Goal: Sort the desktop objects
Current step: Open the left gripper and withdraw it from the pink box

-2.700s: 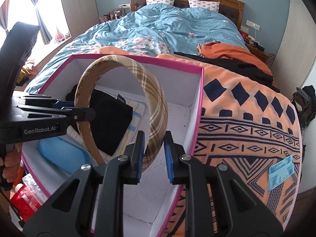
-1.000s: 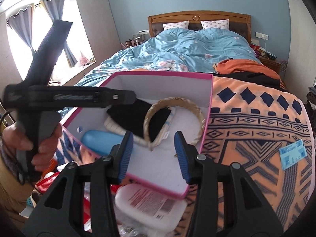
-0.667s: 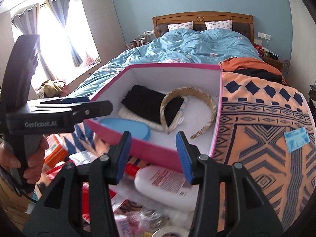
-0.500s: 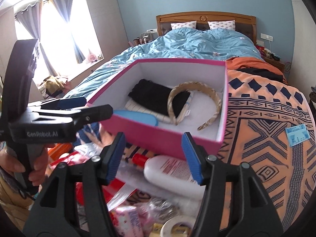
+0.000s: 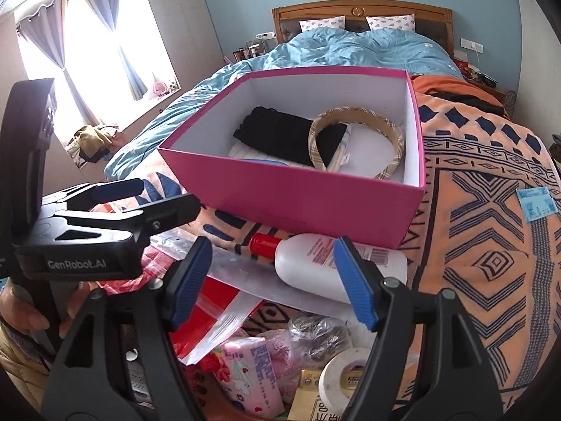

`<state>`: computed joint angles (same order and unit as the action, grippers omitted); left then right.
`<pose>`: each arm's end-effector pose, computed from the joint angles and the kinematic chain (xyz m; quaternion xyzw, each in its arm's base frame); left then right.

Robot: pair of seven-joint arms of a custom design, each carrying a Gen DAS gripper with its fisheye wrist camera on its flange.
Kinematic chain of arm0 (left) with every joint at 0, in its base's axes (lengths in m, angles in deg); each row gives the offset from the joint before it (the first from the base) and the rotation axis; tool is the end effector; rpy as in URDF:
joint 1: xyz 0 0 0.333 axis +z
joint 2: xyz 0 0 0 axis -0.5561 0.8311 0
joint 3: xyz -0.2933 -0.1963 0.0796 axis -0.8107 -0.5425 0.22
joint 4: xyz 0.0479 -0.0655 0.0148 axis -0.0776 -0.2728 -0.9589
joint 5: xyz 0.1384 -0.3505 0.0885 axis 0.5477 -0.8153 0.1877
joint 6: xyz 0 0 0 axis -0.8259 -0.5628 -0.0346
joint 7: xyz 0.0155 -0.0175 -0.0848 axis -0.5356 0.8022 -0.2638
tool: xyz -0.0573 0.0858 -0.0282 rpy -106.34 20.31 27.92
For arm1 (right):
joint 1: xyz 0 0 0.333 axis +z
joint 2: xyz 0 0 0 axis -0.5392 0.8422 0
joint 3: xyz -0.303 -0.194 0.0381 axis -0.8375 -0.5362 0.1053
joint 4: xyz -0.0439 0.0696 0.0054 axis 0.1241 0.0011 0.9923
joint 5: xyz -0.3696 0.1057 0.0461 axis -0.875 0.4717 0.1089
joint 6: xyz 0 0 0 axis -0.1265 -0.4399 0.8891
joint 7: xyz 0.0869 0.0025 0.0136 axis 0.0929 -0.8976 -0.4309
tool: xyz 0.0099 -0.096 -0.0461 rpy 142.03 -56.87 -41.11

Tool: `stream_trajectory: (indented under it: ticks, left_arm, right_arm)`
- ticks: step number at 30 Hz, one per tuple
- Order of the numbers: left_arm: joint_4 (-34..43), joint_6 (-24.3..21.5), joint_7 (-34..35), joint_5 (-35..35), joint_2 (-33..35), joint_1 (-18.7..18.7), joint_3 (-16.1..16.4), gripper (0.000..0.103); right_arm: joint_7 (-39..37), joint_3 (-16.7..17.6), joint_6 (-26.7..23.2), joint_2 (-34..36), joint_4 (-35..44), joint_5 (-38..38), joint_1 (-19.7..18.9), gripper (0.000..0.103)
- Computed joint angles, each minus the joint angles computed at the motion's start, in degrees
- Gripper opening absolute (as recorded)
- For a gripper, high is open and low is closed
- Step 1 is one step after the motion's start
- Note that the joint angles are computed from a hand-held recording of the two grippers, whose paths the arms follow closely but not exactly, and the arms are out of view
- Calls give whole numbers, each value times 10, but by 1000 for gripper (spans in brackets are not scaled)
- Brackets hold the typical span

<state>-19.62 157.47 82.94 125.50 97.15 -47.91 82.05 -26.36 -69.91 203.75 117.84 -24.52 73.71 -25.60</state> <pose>0.6519 -0.1754 0.4297 -0.7547 0.5434 -0.2580 0.2621 0.7254 0.2451 0.4313 -0.8430 0.3537 -0.0400 0.4033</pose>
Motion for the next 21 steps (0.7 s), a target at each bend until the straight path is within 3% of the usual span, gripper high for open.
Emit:
stream_trajectory:
  ticks: [5,13,16,21]
  left_arm:
    - [1,-25,-27,35,-5,-13,6,103]
    - [-7,-33,-38,36,-7,-2,-8,103]
    - [-3,-48,-64,75,-7,-13,0,103]
    - [-1,-69,-69,91,-8,-3,-17,103]
  right_arm:
    - [-4,2,16,-6,-11,5,0,77]
    - [-1,2,12,-6,-15,3,0,77]
    - [-2,2,10,-7,-17,3,0,77]
    - [-1,2,13,-7,-17,2,1,77]
